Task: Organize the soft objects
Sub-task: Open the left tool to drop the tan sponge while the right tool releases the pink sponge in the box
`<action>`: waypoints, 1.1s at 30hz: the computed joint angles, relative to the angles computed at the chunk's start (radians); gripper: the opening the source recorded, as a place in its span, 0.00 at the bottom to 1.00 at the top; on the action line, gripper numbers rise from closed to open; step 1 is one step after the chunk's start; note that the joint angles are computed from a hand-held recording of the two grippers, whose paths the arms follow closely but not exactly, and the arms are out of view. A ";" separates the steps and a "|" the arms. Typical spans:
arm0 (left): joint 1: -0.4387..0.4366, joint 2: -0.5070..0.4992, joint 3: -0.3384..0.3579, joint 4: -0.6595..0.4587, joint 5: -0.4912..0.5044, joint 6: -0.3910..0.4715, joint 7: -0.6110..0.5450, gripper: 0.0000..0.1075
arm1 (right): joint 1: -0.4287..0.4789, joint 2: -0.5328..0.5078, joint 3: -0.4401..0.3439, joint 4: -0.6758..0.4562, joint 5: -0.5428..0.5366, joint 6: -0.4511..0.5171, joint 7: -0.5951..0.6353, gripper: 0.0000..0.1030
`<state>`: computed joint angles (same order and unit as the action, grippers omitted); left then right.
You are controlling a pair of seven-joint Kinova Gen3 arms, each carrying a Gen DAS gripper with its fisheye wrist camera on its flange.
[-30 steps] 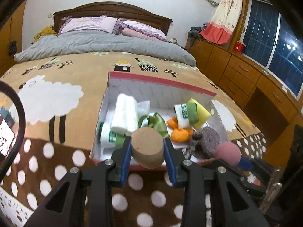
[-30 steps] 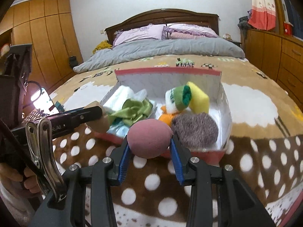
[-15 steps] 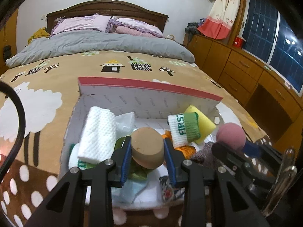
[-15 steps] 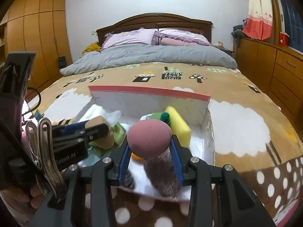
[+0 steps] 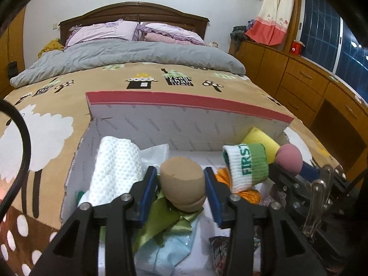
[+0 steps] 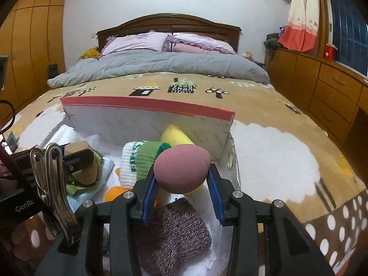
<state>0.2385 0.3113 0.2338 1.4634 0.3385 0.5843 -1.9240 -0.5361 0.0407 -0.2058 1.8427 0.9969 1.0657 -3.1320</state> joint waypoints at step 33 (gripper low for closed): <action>0.034 -0.104 -0.028 0.069 -0.085 0.000 0.101 0.69 | 0.019 -0.096 -0.076 0.047 0.009 -0.054 -0.099 0.55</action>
